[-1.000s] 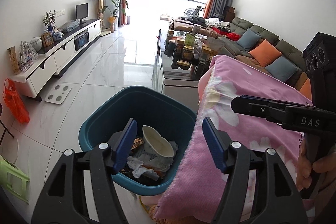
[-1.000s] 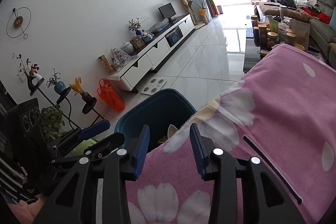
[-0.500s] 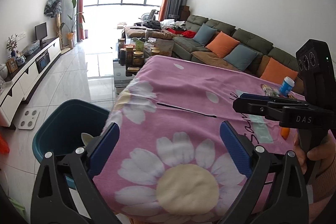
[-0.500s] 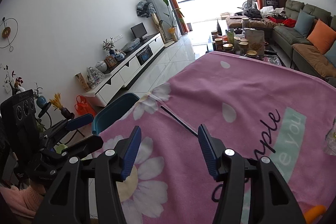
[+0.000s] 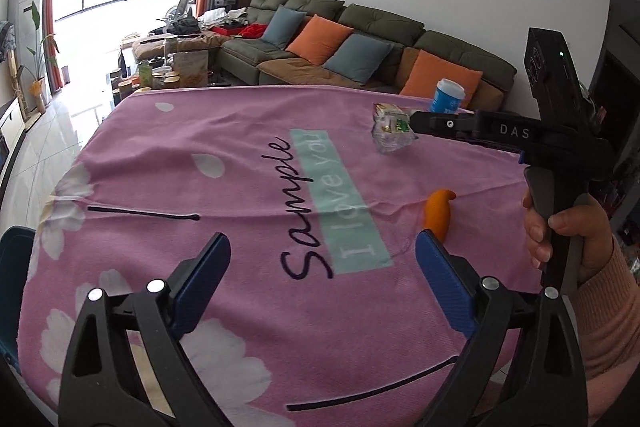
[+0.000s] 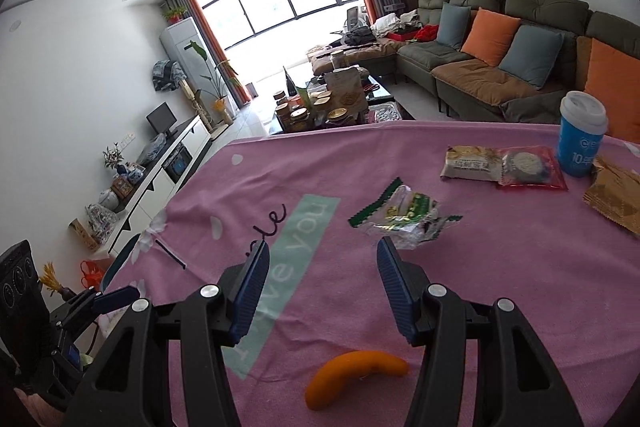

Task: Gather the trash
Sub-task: 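Move both open tools back over the table toward the remaining trash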

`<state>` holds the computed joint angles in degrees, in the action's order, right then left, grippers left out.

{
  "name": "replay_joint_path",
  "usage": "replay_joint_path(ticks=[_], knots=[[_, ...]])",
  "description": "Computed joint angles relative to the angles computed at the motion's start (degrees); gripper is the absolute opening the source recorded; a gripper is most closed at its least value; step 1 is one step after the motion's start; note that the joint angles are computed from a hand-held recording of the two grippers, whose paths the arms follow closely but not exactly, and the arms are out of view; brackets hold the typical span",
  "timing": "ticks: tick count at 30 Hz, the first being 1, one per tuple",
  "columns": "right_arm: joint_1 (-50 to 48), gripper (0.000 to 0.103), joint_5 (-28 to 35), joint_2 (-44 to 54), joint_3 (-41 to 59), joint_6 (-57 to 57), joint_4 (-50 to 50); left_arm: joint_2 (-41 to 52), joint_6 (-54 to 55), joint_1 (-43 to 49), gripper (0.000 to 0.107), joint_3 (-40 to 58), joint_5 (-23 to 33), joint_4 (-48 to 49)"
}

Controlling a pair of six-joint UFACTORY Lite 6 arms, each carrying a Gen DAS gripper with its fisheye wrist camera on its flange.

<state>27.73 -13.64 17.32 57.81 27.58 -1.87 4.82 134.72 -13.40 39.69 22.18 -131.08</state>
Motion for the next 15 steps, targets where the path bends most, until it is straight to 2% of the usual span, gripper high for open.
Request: replay_joint_path(ticks=[3,7,10,15], knots=[[-3.3,0.054,-0.7,-0.3,-1.2,3.6,-4.0,4.0,-1.1,-4.9,0.087,4.1,-1.5,-0.3],[-7.6,0.054,-1.8,1.3,-0.8,13.5,-14.6,10.4,-5.8,-10.2,0.082,10.9,-3.4,2.9],[-9.8,0.056,-2.4,3.5,0.8,20.8,-22.2,15.1,-11.9,-13.0,0.076,16.4,-4.7,8.5],[-12.2,0.058,-3.5,7.5,4.5,31.0,-32.9,23.1,-28.0,-15.9,0.065,25.9,-6.1,23.1]])
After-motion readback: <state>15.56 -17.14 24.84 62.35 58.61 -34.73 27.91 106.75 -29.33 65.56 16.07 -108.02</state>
